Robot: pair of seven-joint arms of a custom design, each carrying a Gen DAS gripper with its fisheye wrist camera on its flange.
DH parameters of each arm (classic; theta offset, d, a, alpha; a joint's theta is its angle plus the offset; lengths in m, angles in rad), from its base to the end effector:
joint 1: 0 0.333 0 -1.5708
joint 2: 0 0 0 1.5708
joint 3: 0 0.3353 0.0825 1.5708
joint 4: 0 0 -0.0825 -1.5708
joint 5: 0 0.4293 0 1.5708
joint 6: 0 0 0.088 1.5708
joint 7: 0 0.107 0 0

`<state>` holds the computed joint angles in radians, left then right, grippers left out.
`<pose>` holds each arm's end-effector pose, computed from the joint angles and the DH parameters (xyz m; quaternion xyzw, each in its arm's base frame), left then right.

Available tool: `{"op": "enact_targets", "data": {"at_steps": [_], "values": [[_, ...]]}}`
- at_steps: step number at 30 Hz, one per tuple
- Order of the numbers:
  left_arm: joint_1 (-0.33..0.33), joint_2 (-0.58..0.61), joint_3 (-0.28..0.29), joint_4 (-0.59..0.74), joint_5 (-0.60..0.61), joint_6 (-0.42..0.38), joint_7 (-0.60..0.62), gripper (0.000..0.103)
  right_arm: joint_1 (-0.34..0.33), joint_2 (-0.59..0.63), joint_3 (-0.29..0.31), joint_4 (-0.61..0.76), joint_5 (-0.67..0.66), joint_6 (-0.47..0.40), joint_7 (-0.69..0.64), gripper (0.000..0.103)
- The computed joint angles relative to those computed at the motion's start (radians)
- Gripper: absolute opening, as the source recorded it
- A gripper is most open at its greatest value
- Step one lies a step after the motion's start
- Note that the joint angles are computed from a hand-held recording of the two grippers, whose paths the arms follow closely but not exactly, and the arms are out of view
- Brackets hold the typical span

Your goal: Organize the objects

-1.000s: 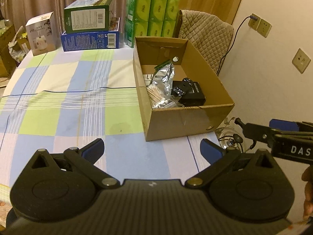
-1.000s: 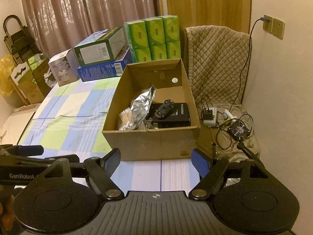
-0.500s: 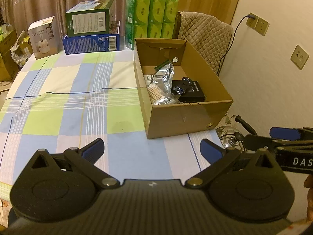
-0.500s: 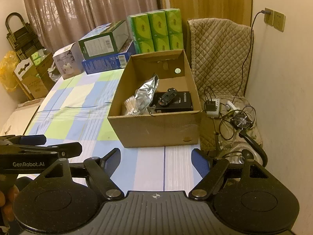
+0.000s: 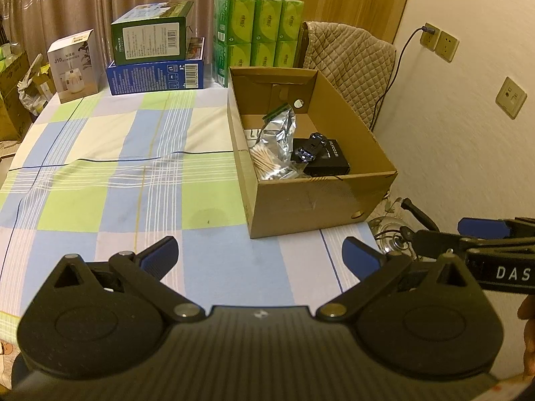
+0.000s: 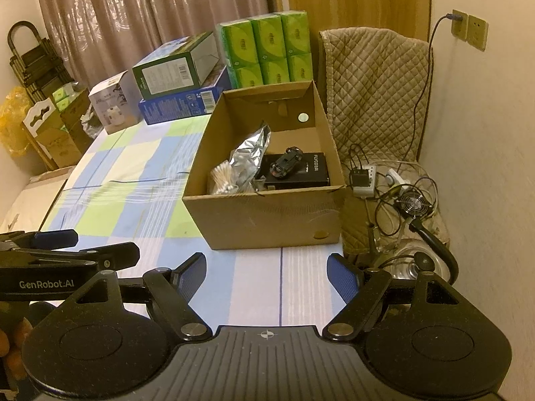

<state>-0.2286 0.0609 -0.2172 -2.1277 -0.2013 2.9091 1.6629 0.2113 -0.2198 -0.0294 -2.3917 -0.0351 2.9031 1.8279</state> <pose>0.5802 -0.2617 0.4586 -0.5340 0.7667 -0.3234 0.1495 0.5358 0.1001 0.4825 -0.6450 0.6754 -0.1974 0.2981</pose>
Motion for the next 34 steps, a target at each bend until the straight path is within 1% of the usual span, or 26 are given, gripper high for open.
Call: {"op": "enact_targets", "data": {"at_steps": [21,28,30,32,34], "values": [[-0.001,0.003,0.001,0.001,0.002,0.007,-0.009,0.103,0.002,0.01,-0.002,0.009,0.022,0.002,-0.017,0.076],[0.002,0.003,-0.003,0.001,-0.025,0.012,0.018,0.103,0.004,0.009,-0.002,0.008,0.023,0.002,-0.016,0.076],[0.001,0.001,-0.004,-0.005,-0.035,0.026,0.018,0.103,0.003,0.01,-0.002,0.008,0.022,0.003,-0.016,0.076],[-0.002,-0.002,0.001,-0.013,-0.018,0.044,-0.014,0.103,0.007,0.009,-0.005,0.008,0.031,0.003,-0.02,0.076],[0.003,-0.003,-0.007,-0.013,-0.057,0.047,0.026,0.103,0.011,0.009,-0.006,0.009,0.042,0.002,-0.02,0.076]]}}
